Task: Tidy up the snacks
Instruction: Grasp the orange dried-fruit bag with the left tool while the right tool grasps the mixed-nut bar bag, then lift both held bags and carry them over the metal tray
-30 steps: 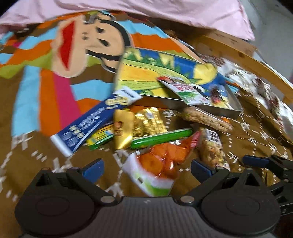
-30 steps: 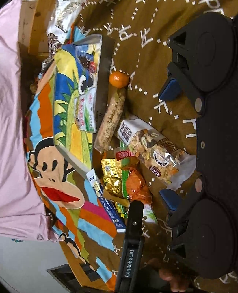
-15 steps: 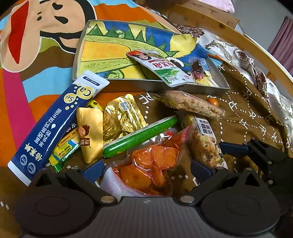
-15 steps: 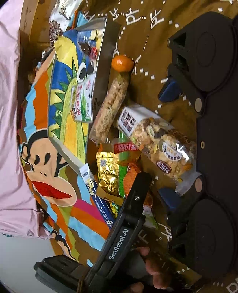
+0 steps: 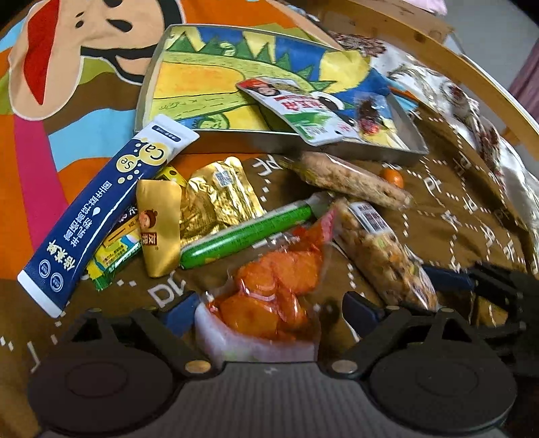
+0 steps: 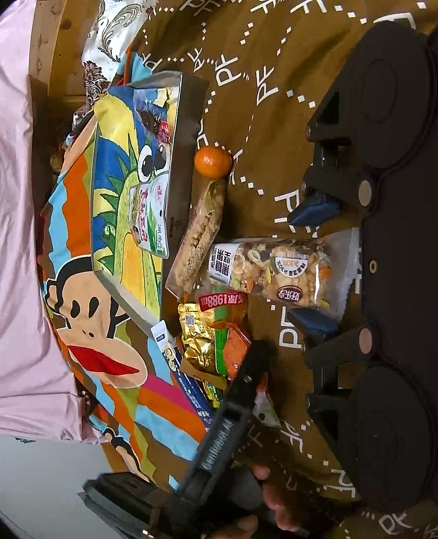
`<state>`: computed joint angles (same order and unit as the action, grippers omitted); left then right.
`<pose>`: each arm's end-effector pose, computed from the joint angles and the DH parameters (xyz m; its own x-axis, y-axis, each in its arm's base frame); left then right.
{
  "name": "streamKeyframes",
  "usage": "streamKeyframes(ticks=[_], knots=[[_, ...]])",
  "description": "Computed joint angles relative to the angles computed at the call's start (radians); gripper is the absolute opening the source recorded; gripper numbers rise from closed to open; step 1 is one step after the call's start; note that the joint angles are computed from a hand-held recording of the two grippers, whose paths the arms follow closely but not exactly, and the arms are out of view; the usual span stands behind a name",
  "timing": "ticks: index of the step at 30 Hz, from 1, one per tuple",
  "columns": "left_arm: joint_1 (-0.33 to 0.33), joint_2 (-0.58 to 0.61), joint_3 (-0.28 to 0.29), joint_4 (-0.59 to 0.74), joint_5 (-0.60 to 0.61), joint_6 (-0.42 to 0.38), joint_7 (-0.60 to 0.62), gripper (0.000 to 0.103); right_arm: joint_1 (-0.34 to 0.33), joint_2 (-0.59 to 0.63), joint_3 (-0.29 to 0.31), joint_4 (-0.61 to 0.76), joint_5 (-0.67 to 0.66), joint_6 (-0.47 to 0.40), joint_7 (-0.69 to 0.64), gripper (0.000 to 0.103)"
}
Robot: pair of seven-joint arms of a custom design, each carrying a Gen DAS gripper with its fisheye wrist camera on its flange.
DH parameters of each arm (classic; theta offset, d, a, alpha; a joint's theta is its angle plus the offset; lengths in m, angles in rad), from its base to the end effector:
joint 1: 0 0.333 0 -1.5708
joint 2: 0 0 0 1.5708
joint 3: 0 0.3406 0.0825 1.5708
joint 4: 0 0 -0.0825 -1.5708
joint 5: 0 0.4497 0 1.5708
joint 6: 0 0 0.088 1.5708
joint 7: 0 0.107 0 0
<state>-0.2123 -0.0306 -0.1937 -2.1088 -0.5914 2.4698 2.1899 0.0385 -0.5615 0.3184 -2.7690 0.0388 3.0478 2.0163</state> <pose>0.5765 -0.2472 0.4636 -0.6230 -0.7453 0.2375 -0.7369 0.4574 -0.4977 0.4142 0.1500 0.4471 -0.0168 -0.9818 -0.1894 -0.6851 0.1493 -0.7130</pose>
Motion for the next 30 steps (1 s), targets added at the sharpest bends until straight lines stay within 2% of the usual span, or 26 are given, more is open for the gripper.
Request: streamKeyframes(ticks=[5,7,9,10,11,14,18,23,27,28,30], knots=[[0.000,0.044,-0.013,0.042,0.043,0.008,-0.046,0.094,0.007,0.069,-0.015,0.032,-0.015,0.026,-0.041,0.070],[0.004,0.051,-0.017,0.048,0.056,0.004,-0.049,0.094,-0.012,0.085,0.004,0.041,-0.024,0.039,-0.044,0.071],[0.006,0.044,-0.022,0.037,0.072,0.018,-0.051,0.088,-0.037,0.089,0.031,0.043,-0.036,0.049,-0.041,0.065],[0.004,0.034,-0.023,0.023,0.089,0.035,-0.051,0.083,-0.045,0.085,0.039,0.037,-0.040,0.060,-0.039,0.053],[0.002,0.024,-0.024,0.009,0.107,0.055,-0.048,0.082,-0.063,0.077,0.059,0.033,-0.045,0.062,-0.033,0.046],[-0.007,-0.011,-0.020,-0.037,0.093,0.106,-0.052,0.077,-0.060,0.054,0.060,0.018,-0.041,0.058,-0.037,0.041],[-0.028,-0.060,-0.009,-0.096,0.083,0.156,-0.107,0.074,-0.038,0.009,0.046,-0.008,-0.032,0.040,-0.047,0.040],[-0.051,-0.127,-0.005,-0.150,0.189,0.164,-0.258,0.074,-0.033,-0.030,0.054,-0.027,-0.036,0.021,-0.052,0.040],[-0.066,-0.117,0.001,-0.144,0.269,0.168,-0.362,0.079,-0.079,-0.024,0.098,-0.021,-0.056,0.026,-0.025,0.048],[-0.069,-0.113,0.003,-0.143,0.276,0.174,-0.374,0.081,-0.098,-0.020,0.114,-0.019,-0.066,0.030,-0.019,0.053],[-0.080,-0.106,0.010,-0.145,0.276,0.184,-0.350,0.083,-0.119,-0.011,0.129,-0.020,-0.080,0.047,-0.014,0.052]])
